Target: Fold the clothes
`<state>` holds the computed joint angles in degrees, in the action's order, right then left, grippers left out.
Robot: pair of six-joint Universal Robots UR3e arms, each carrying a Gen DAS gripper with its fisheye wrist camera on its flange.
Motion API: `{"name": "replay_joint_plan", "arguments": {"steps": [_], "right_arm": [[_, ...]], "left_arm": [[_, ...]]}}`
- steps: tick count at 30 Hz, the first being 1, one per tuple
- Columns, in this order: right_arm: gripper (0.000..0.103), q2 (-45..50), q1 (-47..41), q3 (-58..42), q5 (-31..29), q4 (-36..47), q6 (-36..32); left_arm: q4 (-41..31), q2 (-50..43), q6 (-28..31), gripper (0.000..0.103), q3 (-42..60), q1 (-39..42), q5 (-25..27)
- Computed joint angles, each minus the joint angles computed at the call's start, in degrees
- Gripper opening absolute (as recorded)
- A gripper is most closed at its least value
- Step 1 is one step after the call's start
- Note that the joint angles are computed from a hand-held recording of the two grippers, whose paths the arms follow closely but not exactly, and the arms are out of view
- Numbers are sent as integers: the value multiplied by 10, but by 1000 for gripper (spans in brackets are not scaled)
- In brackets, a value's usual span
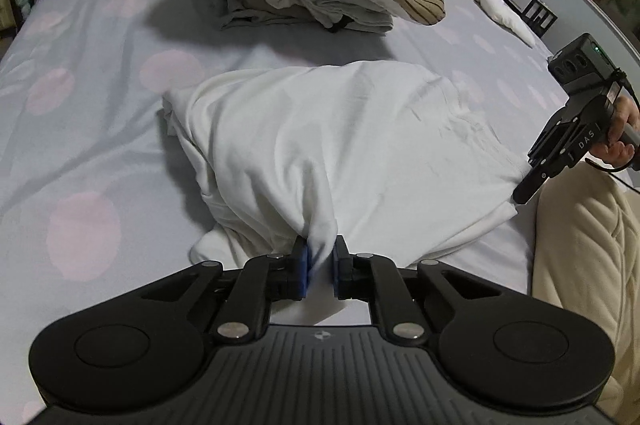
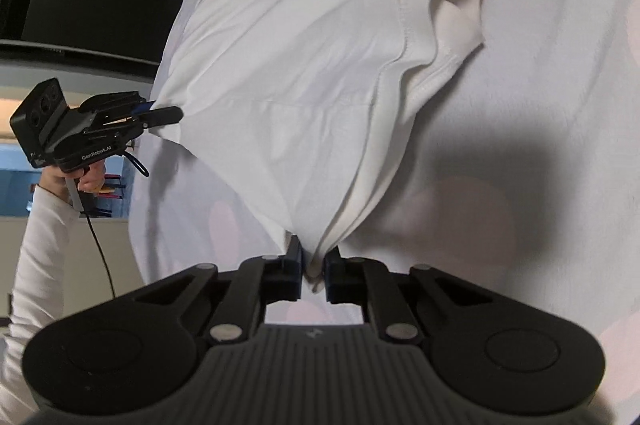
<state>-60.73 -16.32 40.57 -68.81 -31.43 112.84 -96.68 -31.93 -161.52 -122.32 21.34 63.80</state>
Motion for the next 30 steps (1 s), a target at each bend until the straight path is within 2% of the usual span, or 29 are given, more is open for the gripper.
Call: {"name": "replay_joint_plan", "arguments": {"steps": [3,6,8,9,10,11,12,13,16,18,22,25,27,28,29,30], "right_arm": [[11,-1,7,20,-18,-30,25],[11,-56,15,157,-44,-169,59],[10,-67,14,200,-50,-213,67],[13,-61,9,185,-46,-198,56],[28,-52,4,165,-43,-179,43],[60,-46,-4,139,-39,-162,21],[74,-46,-23,110,-24,-156,-7],[83,-41,-41,77,-6,-147,-31],[83,23,-76,-40,72,-118,-20],[83,56,-89,-76,124,-124,26],[83,50,-69,45,186,-260,174],[83,23,-44,177,230,-389,252],[83,32,-39,203,271,-417,285],[82,40,-36,192,272,-407,285],[77,50,-33,179,273,-398,284],[73,59,-31,167,275,-388,284]], "left_arm": [[99,-94,-78,10,-7,-89,66],[149,-192,-149,17,-7,-155,119],[141,-195,-135,22,-10,-158,119],[122,-180,-111,30,-9,-147,113],[88,-160,-77,38,-2,-126,105],[62,-144,-55,56,7,-109,108],[43,-130,-39,62,15,-94,117],[24,-116,-22,62,24,-79,125],[49,-120,-32,62,41,-41,154],[131,-164,-95,62,40,-40,180],[285,-296,-218,62,57,-54,222],[373,-380,-265,60,67,-69,228],[417,-399,-287,58,51,-61,196],[433,-410,-293,55,44,-57,174],[447,-423,-296,45,40,-53,150],[459,-438,-299,41,37,-59,141]]}}
